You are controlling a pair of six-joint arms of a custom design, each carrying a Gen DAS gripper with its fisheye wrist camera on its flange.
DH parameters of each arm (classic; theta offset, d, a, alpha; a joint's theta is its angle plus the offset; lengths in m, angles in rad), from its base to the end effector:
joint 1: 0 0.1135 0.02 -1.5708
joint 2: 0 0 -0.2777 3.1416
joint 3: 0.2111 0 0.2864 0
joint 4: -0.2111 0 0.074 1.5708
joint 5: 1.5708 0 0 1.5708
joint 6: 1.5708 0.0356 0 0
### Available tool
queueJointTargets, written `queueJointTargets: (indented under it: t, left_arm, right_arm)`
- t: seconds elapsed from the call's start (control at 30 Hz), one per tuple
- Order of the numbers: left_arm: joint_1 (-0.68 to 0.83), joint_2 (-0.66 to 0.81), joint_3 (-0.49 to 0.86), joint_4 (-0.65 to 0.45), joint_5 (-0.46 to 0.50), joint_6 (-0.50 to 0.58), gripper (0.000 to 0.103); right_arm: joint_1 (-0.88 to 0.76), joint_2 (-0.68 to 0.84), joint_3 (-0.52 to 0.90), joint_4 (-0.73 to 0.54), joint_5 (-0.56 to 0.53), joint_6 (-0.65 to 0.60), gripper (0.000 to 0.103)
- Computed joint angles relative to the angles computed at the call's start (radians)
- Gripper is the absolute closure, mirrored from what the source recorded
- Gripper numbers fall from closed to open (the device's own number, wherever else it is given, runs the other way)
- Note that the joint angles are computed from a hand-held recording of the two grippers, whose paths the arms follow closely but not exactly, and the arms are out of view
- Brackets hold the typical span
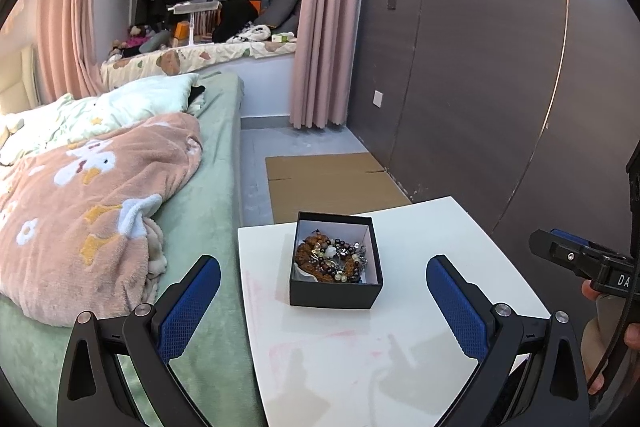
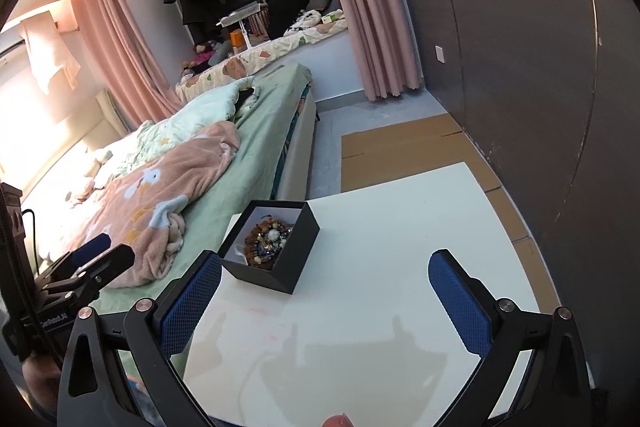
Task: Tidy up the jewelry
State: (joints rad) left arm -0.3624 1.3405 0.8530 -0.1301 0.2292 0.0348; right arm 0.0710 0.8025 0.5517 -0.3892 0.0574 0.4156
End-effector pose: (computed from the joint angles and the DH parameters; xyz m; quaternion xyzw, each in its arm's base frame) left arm 0.2970 -0.1213 0.2428 0.2256 0.8550 -0.1746 0.4331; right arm 0.2007 0.0122 0.2364 0.1658 0.8778 0.0832 0.4416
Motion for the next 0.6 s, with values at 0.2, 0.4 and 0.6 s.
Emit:
queueJointTargets:
  t: [0.2, 0.4, 0.6]
  left_arm:
    - [0.001, -0.008, -0.004, -0.002, 0.0, -0.001, 0.0]
    - [-0.004, -0.014, -0.006, 0.001, -0.014, -0.007, 0.0]
    - [-0.006, -0.015, -0.003, -0.005, -0.013, -0.008, 0.0]
  right_arm:
    - [0.004, -0.001, 0.009, -0.01, 0.007, 0.003, 0.0]
    - [0.001, -0.005, 0.009, -0.014, 0.008, 0.002, 0.0]
    - [-0.004, -0.01, 0.008, -0.017, 0.004, -0.001, 0.0]
